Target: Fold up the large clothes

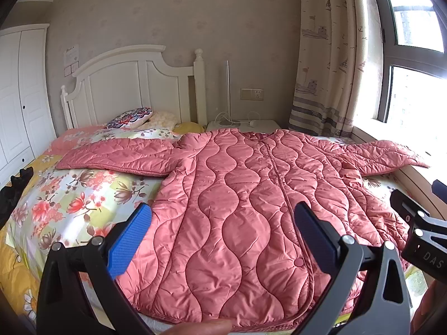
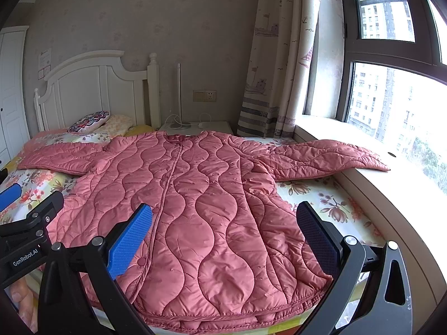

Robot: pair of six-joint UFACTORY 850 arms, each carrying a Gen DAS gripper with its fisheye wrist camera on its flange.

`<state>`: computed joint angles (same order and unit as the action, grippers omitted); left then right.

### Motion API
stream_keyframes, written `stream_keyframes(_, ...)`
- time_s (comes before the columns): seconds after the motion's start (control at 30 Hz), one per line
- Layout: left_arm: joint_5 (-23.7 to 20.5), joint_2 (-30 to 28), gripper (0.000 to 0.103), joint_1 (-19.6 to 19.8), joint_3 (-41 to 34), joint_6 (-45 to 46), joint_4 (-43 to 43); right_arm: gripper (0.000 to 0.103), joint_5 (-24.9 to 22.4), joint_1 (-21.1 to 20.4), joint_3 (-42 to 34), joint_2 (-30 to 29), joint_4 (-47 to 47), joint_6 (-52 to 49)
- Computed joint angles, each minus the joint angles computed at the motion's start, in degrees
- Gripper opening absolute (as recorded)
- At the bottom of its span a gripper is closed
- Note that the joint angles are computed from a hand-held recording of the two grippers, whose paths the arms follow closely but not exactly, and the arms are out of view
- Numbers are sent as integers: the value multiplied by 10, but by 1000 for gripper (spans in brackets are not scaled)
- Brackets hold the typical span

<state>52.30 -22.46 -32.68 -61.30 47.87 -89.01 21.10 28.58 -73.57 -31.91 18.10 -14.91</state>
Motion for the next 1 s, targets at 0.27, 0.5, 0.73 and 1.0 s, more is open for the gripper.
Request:
stream_keyframes(0.27,-1,0,101,0,0,-1,0,99,1,0,1,1,-3,2)
stream_keyframes(0.5,-2,0,101,1,0,-2,0,99,1,0,2,0,-1,1)
stream_keyframes(0.73,-3,1,101,1,0,-3,0,99,1,1,1,1,0,0)
stream_keyframes(1.0,-5,3,101,2,2,-2,0,99,-1,1,-1,1,4,-5)
